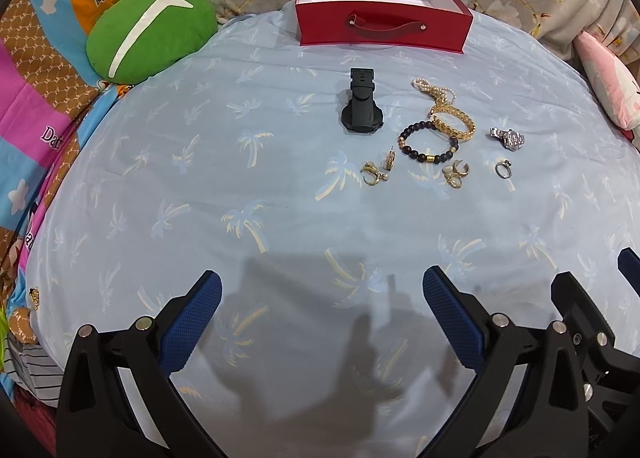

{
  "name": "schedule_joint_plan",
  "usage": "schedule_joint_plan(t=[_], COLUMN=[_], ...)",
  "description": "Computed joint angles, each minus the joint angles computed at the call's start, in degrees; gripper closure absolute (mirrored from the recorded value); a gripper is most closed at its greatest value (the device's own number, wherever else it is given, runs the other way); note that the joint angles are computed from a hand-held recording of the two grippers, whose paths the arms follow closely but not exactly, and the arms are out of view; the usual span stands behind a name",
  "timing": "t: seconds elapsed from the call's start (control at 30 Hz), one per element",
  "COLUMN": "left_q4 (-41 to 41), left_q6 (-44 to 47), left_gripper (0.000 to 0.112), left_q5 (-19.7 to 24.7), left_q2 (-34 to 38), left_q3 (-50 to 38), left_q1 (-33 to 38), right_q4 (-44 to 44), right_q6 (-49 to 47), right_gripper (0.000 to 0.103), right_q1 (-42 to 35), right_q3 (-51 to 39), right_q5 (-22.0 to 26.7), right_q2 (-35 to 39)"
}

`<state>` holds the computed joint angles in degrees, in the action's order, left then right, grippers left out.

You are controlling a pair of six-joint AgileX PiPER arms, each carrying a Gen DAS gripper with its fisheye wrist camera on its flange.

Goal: Organize jewelry
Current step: 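Move the left gripper to the black-strap watch while the right gripper approaches the silver watch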

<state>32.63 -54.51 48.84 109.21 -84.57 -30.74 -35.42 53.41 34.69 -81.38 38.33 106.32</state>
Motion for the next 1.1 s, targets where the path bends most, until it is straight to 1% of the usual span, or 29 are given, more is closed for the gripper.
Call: schedule_joint_plan(t=[0.3, 0.5, 0.57, 0.67, 0.8, 0.87, 0.93, 1.03, 1.07, 1.1], left_q4=[-0.67, -1.35, -1.85, -3.10, -4.92, -5.10, -6.83, -10.82, -11.80, -13.15], left_q6=[0.88, 1.90, 2.28, 3.17, 5.63, 6.62, 9.06, 13.32, 14.43, 16.04], left_gripper=[0.014, 0.014, 0.014, 0.014, 0.014, 0.014, 0.014, 0.014, 0.014, 0.014], left_q5=[-0.43, -0.43, -0.71, -0.48, 0.24, 1.34, 2.94, 4.82, 5.85, 7.75], left_q2=[0.51, 1.50, 2.01, 3.39, 6.67, 8.72, 11.87, 17.23, 19.17, 22.24], left_q3=[0.03, -1.40, -2.02, -4.11, -9.53, -13.17, -18.93, -28.84, -32.38, -37.94], left_q1=[0.64, 1.19, 1.79, 2.91, 5.36, 6.27, 7.61, 9.71, 10.18, 10.74], right_q4=[0.72, 2.79, 2.11, 3.49, 3.31, 4.03, 5.46, 10.47, 12.22, 14.25], right_q6=[-0.57, -2.66, -2.29, -4.20, -5.40, -6.93, -8.78, -14.19, -15.86, -17.74], right_gripper=[0.010, 0.010, 0.010, 0.010, 0.010, 0.010, 0.010, 0.010, 0.010, 0.010], right_q1=[-0.44, -1.54, -1.86, -3.25, -5.40, -6.81, -8.33, -11.00, -11.85, -12.79], right_q3=[0.77, -1.46, -2.20, -4.41, -8.00, -10.31, -12.94, -19.05, -21.49, -24.46], right_q5=[-0.91, -0.18, 0.32, 0.63, 0.88, 0.89, 0.46, 0.51, 0.67, 1.26], right_q2=[0.12, 1.79, 2.52, 4.24, 6.99, 8.64, 10.44, 14.49, 16.05, 17.97])
